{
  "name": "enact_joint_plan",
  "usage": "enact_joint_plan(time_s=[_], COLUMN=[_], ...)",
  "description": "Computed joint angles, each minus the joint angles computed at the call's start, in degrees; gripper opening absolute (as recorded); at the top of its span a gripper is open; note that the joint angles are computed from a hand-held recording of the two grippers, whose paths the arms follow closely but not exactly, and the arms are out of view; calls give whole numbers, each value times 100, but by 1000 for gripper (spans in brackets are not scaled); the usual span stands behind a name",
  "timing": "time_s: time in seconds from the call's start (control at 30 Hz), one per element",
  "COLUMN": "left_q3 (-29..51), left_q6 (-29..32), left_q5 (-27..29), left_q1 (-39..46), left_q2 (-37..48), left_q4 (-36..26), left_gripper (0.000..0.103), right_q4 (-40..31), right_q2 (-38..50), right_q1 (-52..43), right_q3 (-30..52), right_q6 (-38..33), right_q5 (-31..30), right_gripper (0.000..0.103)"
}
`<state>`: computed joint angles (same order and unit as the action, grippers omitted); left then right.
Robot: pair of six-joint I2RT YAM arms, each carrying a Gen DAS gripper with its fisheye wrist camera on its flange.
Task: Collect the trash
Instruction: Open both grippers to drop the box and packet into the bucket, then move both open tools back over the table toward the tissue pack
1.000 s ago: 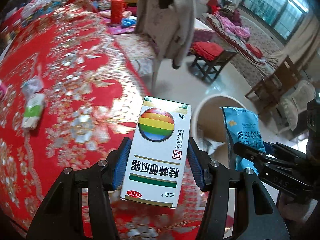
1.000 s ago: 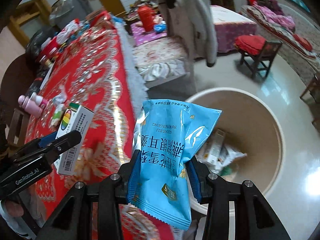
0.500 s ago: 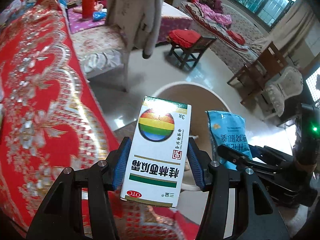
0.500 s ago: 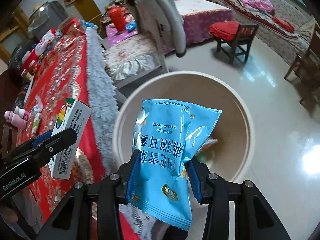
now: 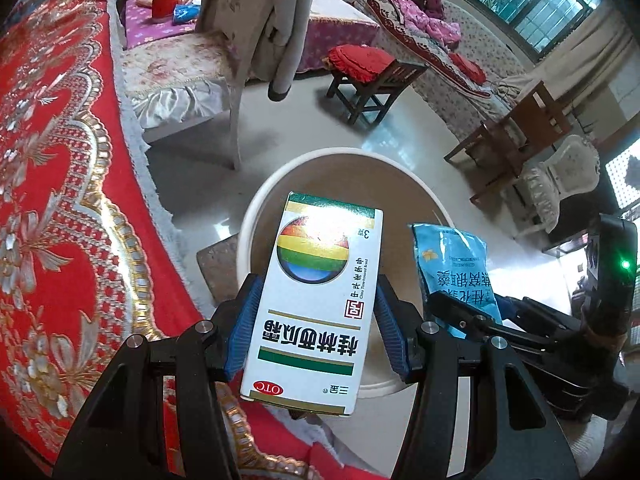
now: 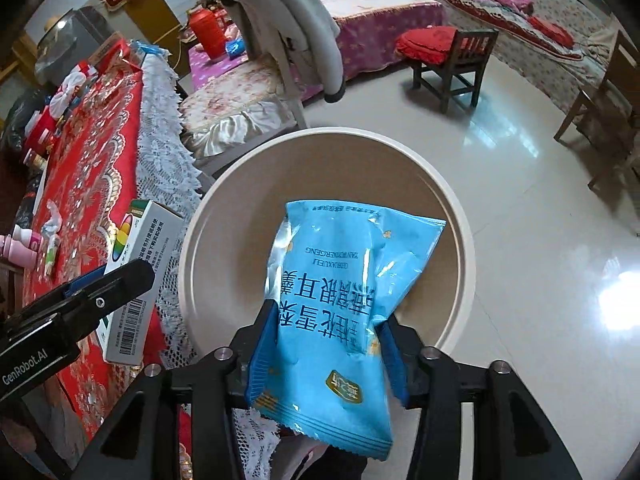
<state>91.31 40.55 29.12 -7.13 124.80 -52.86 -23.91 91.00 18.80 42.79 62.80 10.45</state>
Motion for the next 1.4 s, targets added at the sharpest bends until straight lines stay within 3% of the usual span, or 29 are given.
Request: enact_joint_plan(time_s=[0.17,0.23,0.3,0.7,1.03,1.4], left_q3=[261,425,590,662,1356,3037], left_q6=[64,71,92,38,15,15], left_q5=[69,121,224,216,127,118], left_q1=[-24,-24,3,239,816,1712], left_q2=[209,310,414,281,624,1460], left_q4=[-304,-476,-659,-542,-580,-1108], left_gripper=[55,57,64,65,65,65], right_q4=[-18,-6,39,-13,-125,-441], right_q2=[20,-5,-52,322,1092,2362], right_q1=[-120,-160,-174,-80,152,467], right_q3=[6,-13,-47,444,1507,3379], right_q6=[-20,12,42,-107,-417,-912], right_q5=[-76,-106,-111,-164,-174,-292], right_gripper=[52,62,65,65,65,65])
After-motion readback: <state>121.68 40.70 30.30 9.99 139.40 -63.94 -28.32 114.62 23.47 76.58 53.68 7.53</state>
